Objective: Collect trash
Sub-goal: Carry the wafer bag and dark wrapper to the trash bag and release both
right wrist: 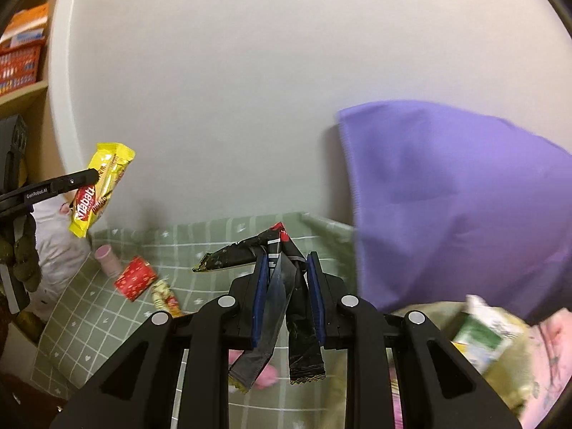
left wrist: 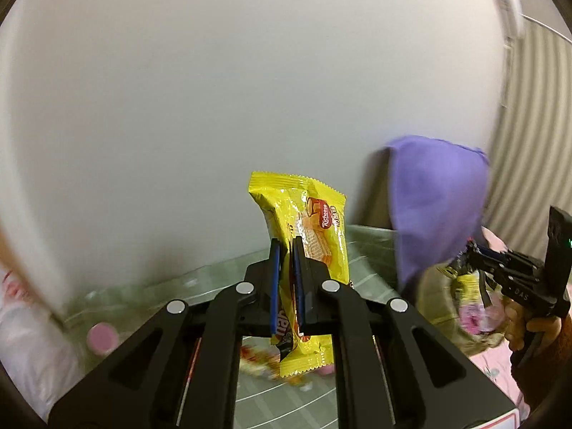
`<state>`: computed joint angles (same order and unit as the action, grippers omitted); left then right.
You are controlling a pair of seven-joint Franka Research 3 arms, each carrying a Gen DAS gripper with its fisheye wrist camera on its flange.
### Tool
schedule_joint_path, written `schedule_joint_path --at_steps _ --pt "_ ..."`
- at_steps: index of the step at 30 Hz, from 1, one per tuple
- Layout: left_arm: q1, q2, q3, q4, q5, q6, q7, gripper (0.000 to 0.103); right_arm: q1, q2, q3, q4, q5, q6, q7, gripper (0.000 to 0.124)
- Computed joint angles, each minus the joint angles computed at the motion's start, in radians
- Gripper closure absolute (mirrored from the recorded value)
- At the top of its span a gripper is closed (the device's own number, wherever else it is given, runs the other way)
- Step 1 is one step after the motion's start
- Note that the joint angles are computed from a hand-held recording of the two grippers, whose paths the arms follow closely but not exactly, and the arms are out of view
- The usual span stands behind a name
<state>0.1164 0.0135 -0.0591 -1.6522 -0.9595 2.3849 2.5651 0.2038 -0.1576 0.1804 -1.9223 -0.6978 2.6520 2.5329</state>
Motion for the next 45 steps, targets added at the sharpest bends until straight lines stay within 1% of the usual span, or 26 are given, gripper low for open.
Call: schedule_joint_path --at_steps 4,8,11,15,20,22,24,27,28,31,33,35,36,37,39,42,45 --pt "-0.035 -0.01 -0.027 0.019 -0.05 -0.06 0.058 0.096 -0.041 -0.105 0.026 -0.062 -0.073 -0.073 0.079 0.102" --pt "-0.079 -0.016 -0.048 0.034 -0.088 -0.124 0.124 0.096 -0.092 -0.214 0.062 -0.128 -0.086 -0.152 0.129 0.102" --pt "-0.113 -0.011 -0.065 0.05 -0.109 -0.177 0.16 0.096 -0.131 -0.303 0.089 -0.184 -0.078 -0.218 0.155 0.102" --pt "-0.144 0.007 -0.081 0.074 -0.123 -0.239 0.184 0.096 -0.179 -0.403 0.119 -0.249 -0.047 -0.287 0.181 0.102" --pt "-0.165 0.07 -0.111 0.15 -0.102 -0.354 0.156 0.096 -0.226 -0.5 0.141 -0.316 0.009 -0.36 0.197 0.102" --pt "-0.179 0.114 -0.135 0.187 -0.056 -0.396 0.124 0.096 -0.242 -0.517 0.141 -0.333 0.031 -0.37 0.201 0.102" --pt "-0.191 0.134 -0.157 0.19 -0.012 -0.404 0.123 0.096 -0.25 -0.543 0.141 -0.356 0.054 -0.378 0.204 0.102" --pt "-0.215 0.176 -0.186 0.196 0.077 -0.426 0.117 0.096 -0.25 -0.566 0.128 -0.396 0.095 -0.352 0.191 0.102" --pt "-0.22 0.163 -0.195 0.16 0.093 -0.413 0.129 0.096 -0.252 -0.561 0.129 -0.399 0.107 -0.351 0.179 0.102" --pt "-0.26 0.206 -0.213 0.162 0.206 -0.366 0.126 0.096 -0.246 -0.529 0.11 -0.412 0.149 -0.328 0.127 0.102" --pt "-0.284 0.26 -0.226 0.21 0.274 -0.353 0.081 0.096 -0.244 -0.498 0.096 -0.419 0.176 -0.305 0.098 0.102" --pt "-0.298 0.326 -0.245 0.282 0.318 -0.367 0.027 0.096 -0.246 -0.454 0.092 -0.408 0.193 -0.299 0.072 0.102" --pt "-0.304 0.357 -0.256 0.318 0.341 -0.377 0.013 0.096 -0.242 -0.433 0.087 -0.407 0.201 -0.3 0.052 0.102" --pt "-0.311 0.371 -0.265 0.331 0.367 -0.369 0.015 0.096 -0.24 -0.419 0.084 -0.405 0.204 -0.298 0.043 0.102" --pt "-0.314 0.381 -0.282 0.335 0.402 -0.357 0.04 0.096 -0.231 -0.406 0.079 -0.41 0.211 -0.296 0.027 0.102" --pt "-0.301 0.395 -0.292 0.363 0.434 -0.411 0.048 0.096 -0.223 -0.403 0.075 -0.432 0.216 -0.268 0.027 0.102" --pt "-0.288 0.419 -0.289 0.396 0.453 -0.457 0.034 0.097 -0.223 -0.403 0.075 -0.446 0.221 -0.245 0.033 0.102"
